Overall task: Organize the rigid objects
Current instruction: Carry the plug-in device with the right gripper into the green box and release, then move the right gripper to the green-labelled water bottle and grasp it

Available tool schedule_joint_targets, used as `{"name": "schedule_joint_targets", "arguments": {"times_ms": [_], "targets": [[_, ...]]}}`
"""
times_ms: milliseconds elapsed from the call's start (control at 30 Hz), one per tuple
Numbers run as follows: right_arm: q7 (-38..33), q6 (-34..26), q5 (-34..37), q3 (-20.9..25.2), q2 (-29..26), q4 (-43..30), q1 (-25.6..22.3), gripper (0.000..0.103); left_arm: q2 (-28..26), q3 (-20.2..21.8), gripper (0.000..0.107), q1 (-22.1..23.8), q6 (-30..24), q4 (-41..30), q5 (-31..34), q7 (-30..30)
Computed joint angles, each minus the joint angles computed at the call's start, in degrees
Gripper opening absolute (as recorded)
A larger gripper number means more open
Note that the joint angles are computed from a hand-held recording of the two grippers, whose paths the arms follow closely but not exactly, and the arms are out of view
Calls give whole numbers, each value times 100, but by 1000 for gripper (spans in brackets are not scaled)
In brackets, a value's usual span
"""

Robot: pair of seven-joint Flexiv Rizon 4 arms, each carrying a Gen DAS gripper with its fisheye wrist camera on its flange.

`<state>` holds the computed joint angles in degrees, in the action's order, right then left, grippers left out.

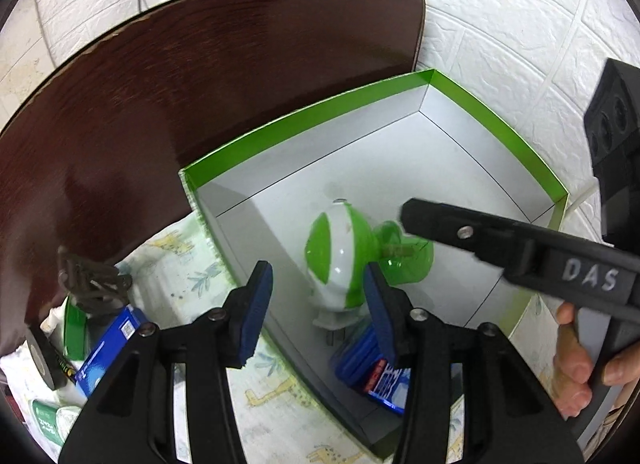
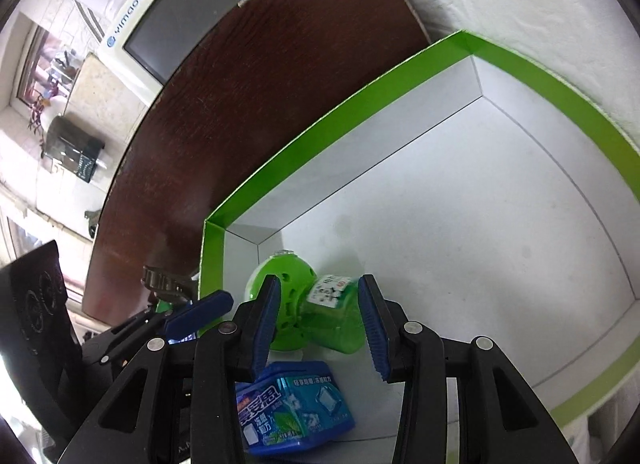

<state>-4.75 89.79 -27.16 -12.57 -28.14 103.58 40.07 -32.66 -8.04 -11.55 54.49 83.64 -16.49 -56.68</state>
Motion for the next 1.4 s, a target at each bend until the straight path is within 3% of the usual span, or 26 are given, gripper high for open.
{"name": "schedule_joint_targets", "arguments": {"times_ms": [67, 167, 300, 400, 600, 700, 800, 900, 1000, 1200, 1400], "targets": [[211, 109, -155, -471, 128, 192, 379, 43, 184, -112, 45, 147, 101, 256, -216, 144], [356, 212, -327, -882, 280, 393, 732, 43, 493, -71, 57, 202, 465, 642, -320, 183], [491, 191, -557, -1141, 377, 427, 1033, 43, 911, -174, 59, 441, 911, 1193, -716, 516], [552, 98, -753, -1077, 399, 339, 1071, 43, 1081, -66, 61, 488, 1106, 1402, -797, 495], [448, -372, -1120, -326, 282, -213, 774, 43, 1463, 57, 62, 862, 1485, 1946, -1327, 636], [158, -726, -1176, 270, 91, -667, 519, 43, 1555, 143, 71, 1076, 1895, 2222, -1605, 677], [-220, -1043, -1118, 860, -165, -1118, 283, 43, 1593, 247, 72, 1335, 2283, 2500, -1842, 691], [-770, -1430, -810, 1407, -521, -1661, 130, 43, 1543, 385, 71, 1611, 2170, 2590, -1965, 453], [-1360, -1838, -342, 1861, -964, -2321, 71, 43, 1519, 245, 71, 1965, 2096, 2726, -2486, 649], [-2351, -2697, 502, 2351, -1800, -3684, 184, 43, 1325, 268, 71, 2224, 1867, 2666, -2852, 799], [-2202, -3245, 1121, 2143, -2313, -4579, 441, 46, 1045, 186, 71, 2311, 1745, 2379, -2997, 1036]]}}
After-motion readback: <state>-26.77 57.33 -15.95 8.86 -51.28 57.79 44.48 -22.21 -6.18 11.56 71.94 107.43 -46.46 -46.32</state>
